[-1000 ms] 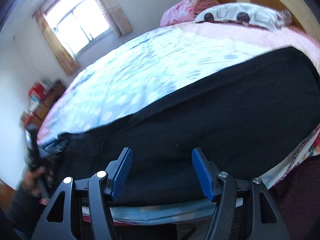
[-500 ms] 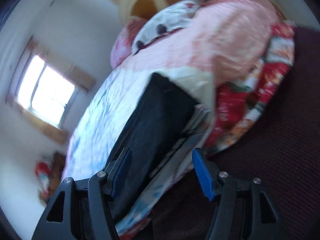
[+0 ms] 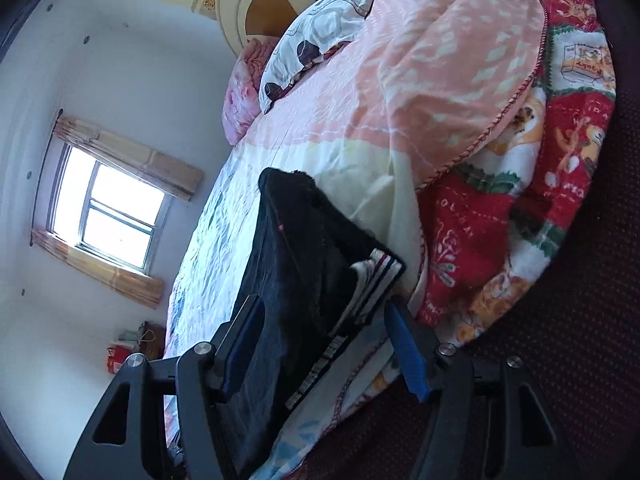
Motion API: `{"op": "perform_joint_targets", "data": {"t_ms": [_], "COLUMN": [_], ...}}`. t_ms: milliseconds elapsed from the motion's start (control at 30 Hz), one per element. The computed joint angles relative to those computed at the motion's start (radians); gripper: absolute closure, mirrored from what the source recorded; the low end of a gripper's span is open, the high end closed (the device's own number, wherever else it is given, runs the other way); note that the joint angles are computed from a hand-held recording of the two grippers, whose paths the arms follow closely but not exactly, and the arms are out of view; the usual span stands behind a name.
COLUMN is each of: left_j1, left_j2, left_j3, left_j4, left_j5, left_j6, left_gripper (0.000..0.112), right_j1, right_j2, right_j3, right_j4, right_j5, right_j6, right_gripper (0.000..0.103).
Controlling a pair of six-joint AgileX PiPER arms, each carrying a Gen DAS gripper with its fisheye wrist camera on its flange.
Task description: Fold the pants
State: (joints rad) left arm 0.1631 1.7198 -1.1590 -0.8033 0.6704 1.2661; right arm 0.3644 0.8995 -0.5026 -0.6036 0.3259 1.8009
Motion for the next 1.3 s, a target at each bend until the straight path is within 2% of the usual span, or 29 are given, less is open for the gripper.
{"op": "perform_joint_targets", "data": {"t_ms": [33, 67, 100, 133, 200, 300, 367, 467, 533, 667, 733, 833, 900, 1033, 1167, 1233, 1300], "left_j1": [-0.001, -0.002, -0.002, -0.003, -0.006, -0.006, 0.009, 0.059, 0.111, 0.172, 0.182, 0.184, 0.170, 0.118, 0.080, 0.056, 0.033], "left_j2": [-0.001, 0.001, 0.002, 0.002, 0.006, 0.005, 0.004, 0.011, 0.022, 0.055, 0.070, 0.082, 0.083, 0.056, 0.043, 0.053, 0.061], "left_j3": [0.003, 0.003, 0.003, 0.004, 0.002, 0.001, -0.009, -0.045, -0.072, -0.101, -0.104, -0.094, -0.077, -0.049, -0.052, -0.066, -0.075], "left_j4": [0.001, 0.002, 0.003, 0.004, 0.006, 0.009, 0.005, -0.027, -0.066, -0.120, -0.123, -0.128, -0.142, -0.143, -0.139, -0.128, -0.125], "left_j5": [-0.003, -0.005, -0.005, -0.007, -0.009, -0.006, 0.030, 0.135, 0.239, 0.399, 0.442, 0.501, 0.525, 0.512, 0.524, 0.526, 0.526], "left_j6": [0.001, 0.001, 0.002, 0.002, -0.002, -0.008, -0.009, -0.016, -0.014, -0.012, -0.033, -0.048, -0.043, -0.044, -0.068, -0.091, -0.112], "left_gripper": [0.009, 0.009, 0.009, 0.009, 0.009, 0.009, 0.009, 0.009, 0.009, 0.009, 0.009, 0.009, 0.009, 0.009, 0.010, 0.011, 0.020], "right_j1": [-0.019, -0.027, 0.002, 0.060, 0.142, 0.237, 0.327, 0.520, 0.617, 0.691, 0.708, 0.685, 0.684, 0.655, 0.665, 0.675, 0.682], "right_j2": [0.001, 0.001, -0.011, -0.023, -0.022, 0.001, 0.042, 0.182, 0.327, 0.677, 0.844, 0.974, 0.974, 0.924, 0.881, 0.816, 0.758], "right_j3": [0.008, 0.013, 0.014, 0.003, -0.029, -0.086, -0.156, -0.347, -0.512, -0.838, -0.956, -1.017, -0.986, -0.923, -0.906, -0.845, -0.773], "right_j4": [0.028, 0.022, -0.022, -0.106, -0.208, -0.273, -0.320, -0.393, -0.402, -0.267, -0.161, -0.028, -0.040, -0.005, 0.031, 0.024, -0.039], "right_j5": [-0.027, -0.043, -0.019, 0.044, 0.138, 0.248, 0.355, 0.561, 0.626, 0.609, 0.592, 0.572, 0.555, 0.477, 0.478, 0.461, 0.456], "right_j6": [-0.033, -0.031, 0.012, 0.091, 0.167, 0.177, 0.168, 0.054, -0.101, -0.482, -0.667, -0.800, -0.766, -0.760, -0.833, -0.831, -0.746], "right_gripper": [0.039, 0.049, 0.063, 0.065, 0.078, 0.085, 0.086, 0.087, 0.087, 0.091, 0.091, 0.092, 0.092, 0.090, 0.074, 0.073, 0.072]}}
